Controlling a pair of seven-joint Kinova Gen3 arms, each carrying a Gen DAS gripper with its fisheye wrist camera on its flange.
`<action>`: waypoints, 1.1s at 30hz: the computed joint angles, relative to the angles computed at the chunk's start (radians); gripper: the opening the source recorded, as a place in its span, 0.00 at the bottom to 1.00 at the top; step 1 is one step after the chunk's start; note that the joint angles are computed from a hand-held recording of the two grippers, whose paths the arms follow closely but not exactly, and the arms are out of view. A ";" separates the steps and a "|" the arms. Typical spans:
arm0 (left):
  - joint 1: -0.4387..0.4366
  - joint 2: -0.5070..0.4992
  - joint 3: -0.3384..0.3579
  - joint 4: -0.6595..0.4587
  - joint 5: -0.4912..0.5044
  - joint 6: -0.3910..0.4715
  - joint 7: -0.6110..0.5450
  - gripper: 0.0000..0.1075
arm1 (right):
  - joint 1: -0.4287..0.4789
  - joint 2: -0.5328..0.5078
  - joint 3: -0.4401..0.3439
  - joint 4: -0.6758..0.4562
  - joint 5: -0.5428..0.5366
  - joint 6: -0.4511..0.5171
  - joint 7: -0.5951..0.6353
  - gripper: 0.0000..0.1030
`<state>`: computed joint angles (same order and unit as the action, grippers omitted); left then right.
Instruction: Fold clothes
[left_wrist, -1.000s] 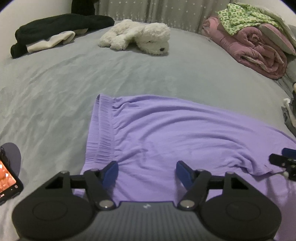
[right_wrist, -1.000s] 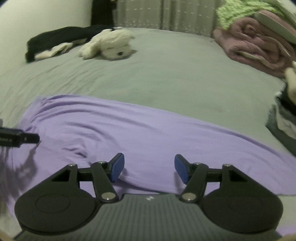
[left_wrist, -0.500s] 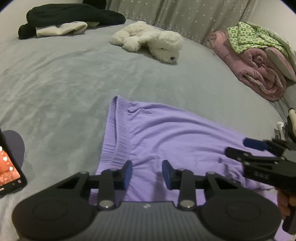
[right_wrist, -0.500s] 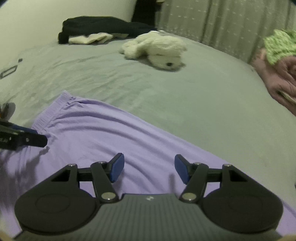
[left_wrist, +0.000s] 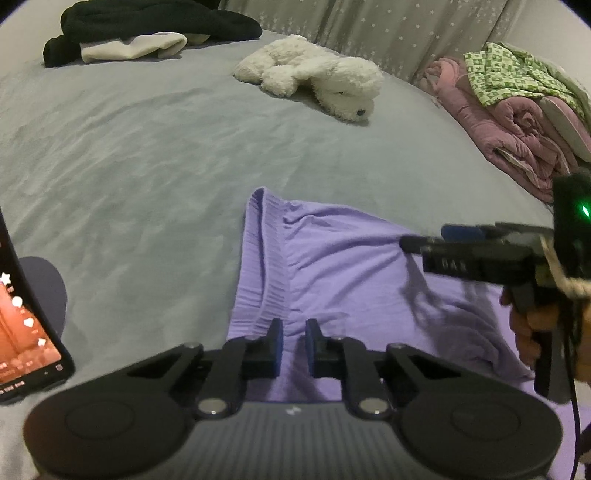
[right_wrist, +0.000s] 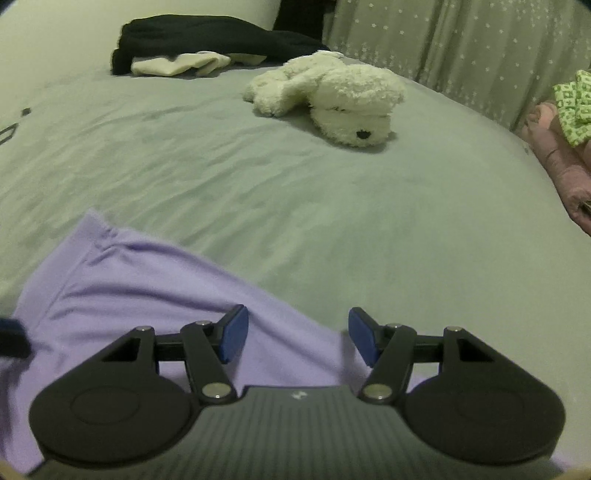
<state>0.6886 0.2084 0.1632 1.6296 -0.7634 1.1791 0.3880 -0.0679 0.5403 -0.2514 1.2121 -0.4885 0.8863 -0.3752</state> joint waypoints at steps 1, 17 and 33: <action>-0.001 -0.001 0.001 0.000 0.003 0.000 -0.004 0.11 | -0.012 0.004 0.008 -0.007 0.009 -0.003 -0.015 0.62; -0.011 0.006 -0.001 -0.010 0.031 0.032 -0.017 0.04 | 0.001 -0.056 -0.002 0.047 -0.011 0.021 -0.019 0.04; 0.005 0.039 -0.020 -0.040 0.026 0.065 0.005 0.03 | 0.183 -0.224 0.044 0.154 -0.291 0.184 0.249 0.03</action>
